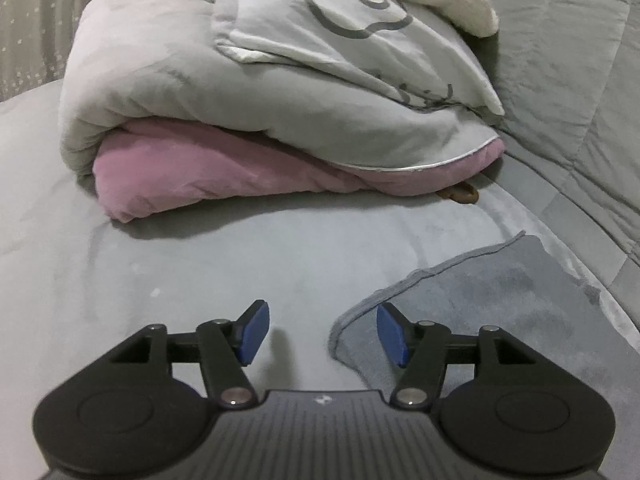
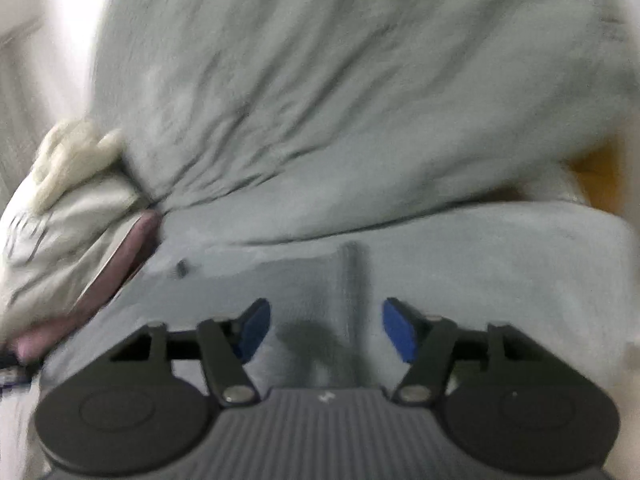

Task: Fold clothes

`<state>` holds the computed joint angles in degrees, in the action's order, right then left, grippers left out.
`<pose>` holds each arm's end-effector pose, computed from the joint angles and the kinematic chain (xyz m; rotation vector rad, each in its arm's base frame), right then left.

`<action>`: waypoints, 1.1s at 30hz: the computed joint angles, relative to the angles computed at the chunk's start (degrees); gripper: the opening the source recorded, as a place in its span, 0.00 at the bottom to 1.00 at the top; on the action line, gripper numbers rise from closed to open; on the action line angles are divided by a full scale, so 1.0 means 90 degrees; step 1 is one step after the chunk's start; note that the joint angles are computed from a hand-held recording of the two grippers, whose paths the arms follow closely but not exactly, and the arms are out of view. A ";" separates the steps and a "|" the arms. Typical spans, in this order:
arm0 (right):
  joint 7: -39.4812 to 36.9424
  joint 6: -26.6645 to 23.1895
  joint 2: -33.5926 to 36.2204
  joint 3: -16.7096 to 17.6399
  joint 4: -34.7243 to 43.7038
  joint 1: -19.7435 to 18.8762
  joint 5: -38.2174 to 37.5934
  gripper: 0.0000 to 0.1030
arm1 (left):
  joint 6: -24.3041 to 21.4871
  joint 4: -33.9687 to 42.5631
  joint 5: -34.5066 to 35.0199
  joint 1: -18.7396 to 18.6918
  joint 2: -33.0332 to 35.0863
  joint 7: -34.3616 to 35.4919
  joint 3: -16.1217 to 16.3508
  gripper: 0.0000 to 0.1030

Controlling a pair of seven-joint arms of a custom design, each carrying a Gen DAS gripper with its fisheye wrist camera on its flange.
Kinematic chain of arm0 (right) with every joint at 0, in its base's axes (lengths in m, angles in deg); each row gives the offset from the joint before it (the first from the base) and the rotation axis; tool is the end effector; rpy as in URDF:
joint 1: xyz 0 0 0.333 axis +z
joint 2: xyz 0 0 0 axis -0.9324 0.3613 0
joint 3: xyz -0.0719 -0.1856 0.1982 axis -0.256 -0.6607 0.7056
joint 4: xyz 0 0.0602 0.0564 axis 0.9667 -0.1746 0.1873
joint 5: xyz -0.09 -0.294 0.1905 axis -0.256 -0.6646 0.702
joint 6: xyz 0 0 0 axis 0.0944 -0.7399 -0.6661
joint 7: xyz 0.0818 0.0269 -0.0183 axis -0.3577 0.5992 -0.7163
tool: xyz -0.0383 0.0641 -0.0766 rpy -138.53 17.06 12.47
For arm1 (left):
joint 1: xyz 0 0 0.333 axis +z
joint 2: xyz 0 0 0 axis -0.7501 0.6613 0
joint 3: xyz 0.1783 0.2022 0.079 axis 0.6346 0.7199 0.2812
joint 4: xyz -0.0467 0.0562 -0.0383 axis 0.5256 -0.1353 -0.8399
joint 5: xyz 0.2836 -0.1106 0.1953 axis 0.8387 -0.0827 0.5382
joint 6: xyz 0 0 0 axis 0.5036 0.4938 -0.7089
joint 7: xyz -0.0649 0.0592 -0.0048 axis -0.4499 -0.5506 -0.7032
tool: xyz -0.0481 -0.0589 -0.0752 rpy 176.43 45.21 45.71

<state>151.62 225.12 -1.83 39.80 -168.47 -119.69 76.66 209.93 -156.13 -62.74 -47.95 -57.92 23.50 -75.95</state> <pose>0.3679 0.0222 0.3942 -0.8047 2.1362 -1.0203 0.6247 -0.1178 0.4581 -1.6191 2.0272 -1.0333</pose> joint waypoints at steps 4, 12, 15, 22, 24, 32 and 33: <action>0.0161 -0.0265 0.0040 0.0057 0.0127 -0.0120 -0.0098 0.08 | 0.0101 0.0171 0.0301 -0.0160 0.0091 -0.0013 0.0035 0.57; 0.0718 -0.0993 -0.0731 -0.0206 0.0054 0.0135 -0.0474 0.05 | 0.0051 0.0656 0.0933 -0.0486 0.0363 -0.0455 0.0105 0.57; 0.0834 -0.1201 -0.0773 -0.0339 0.0119 0.0141 -0.0715 0.05 | -0.0018 0.0898 0.1277 -0.0682 0.0557 -0.0891 0.0200 0.57; 0.1641 -0.1457 -0.1024 -0.0115 0.0112 0.0039 -0.1094 0.11 | -0.0298 0.1501 0.1652 -0.0860 0.1035 -0.1100 0.0044 0.58; 0.2018 -0.1664 -0.1209 0.0076 0.0130 -0.0050 -0.1151 0.30 | -0.0392 0.1747 0.1719 -0.0927 0.1223 -0.1159 0.0011 0.62; 0.2033 -0.0973 -0.1052 0.0365 0.0283 -0.0501 -0.1746 0.86 | -0.1039 0.3350 0.1800 -0.0997 0.2387 -0.0564 -0.0260 0.70; 0.2022 -0.0976 -0.1029 0.0355 0.0292 -0.0503 -0.1741 0.87 | -0.1173 0.3573 0.1834 -0.1035 0.2537 -0.0469 -0.0263 0.70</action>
<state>169.82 216.34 -11.09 42.99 -165.84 -124.22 60.99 199.37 -123.98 -46.24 -57.26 -35.09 19.28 -78.31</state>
